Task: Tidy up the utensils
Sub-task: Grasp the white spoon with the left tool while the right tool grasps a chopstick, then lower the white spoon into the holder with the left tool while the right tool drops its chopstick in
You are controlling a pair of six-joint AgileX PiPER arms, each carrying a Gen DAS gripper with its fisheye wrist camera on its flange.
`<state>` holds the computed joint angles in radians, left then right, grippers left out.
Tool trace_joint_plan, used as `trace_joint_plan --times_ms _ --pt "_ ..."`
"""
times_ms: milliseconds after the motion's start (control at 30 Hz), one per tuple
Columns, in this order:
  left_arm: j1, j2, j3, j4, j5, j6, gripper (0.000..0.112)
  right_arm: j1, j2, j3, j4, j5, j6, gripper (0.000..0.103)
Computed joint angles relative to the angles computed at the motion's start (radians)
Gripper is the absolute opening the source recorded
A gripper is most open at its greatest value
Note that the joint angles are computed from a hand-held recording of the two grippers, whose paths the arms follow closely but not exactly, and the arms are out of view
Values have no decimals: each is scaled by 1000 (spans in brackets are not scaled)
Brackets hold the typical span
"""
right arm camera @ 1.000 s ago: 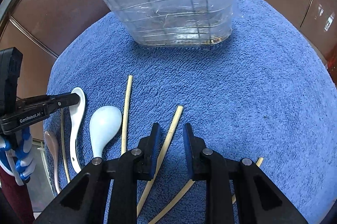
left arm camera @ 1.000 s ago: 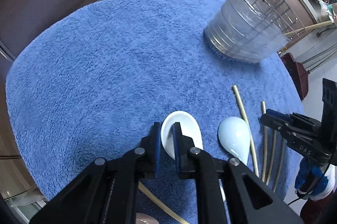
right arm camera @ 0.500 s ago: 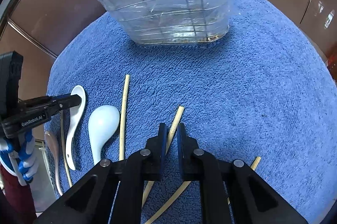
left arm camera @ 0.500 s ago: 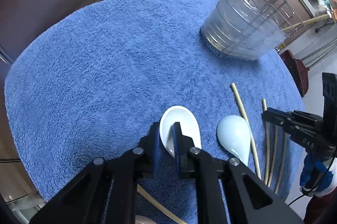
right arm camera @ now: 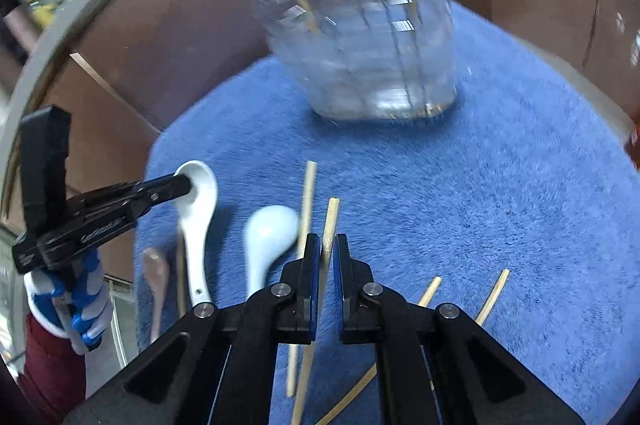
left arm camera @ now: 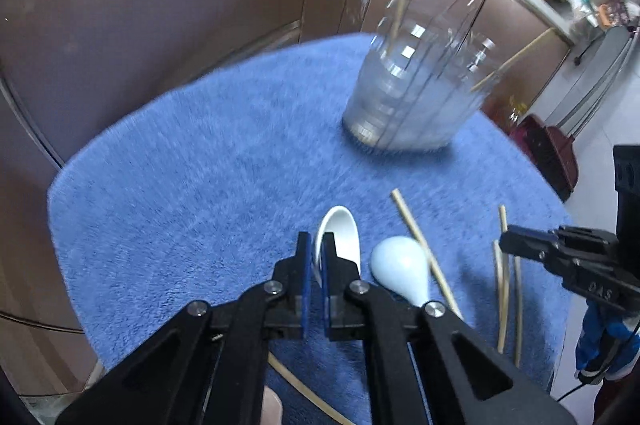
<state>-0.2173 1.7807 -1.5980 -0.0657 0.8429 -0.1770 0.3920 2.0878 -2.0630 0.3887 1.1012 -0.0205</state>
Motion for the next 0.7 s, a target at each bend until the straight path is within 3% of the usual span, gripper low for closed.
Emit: trace_joint_plan --times_ms 133,267,500,700 --pt "-47 -97 70 109 -47 -96 4 -12 -216 285 81 -177 -127 6" --pt "-115 -175 109 247 -57 -235 4 -10 -377 447 104 -266 -196 5" --pt "-214 -321 155 420 -10 -411 4 69 -554 579 51 -378 -147 5" --pt "-262 -327 50 505 37 -454 4 71 -570 508 66 -389 -165 5"
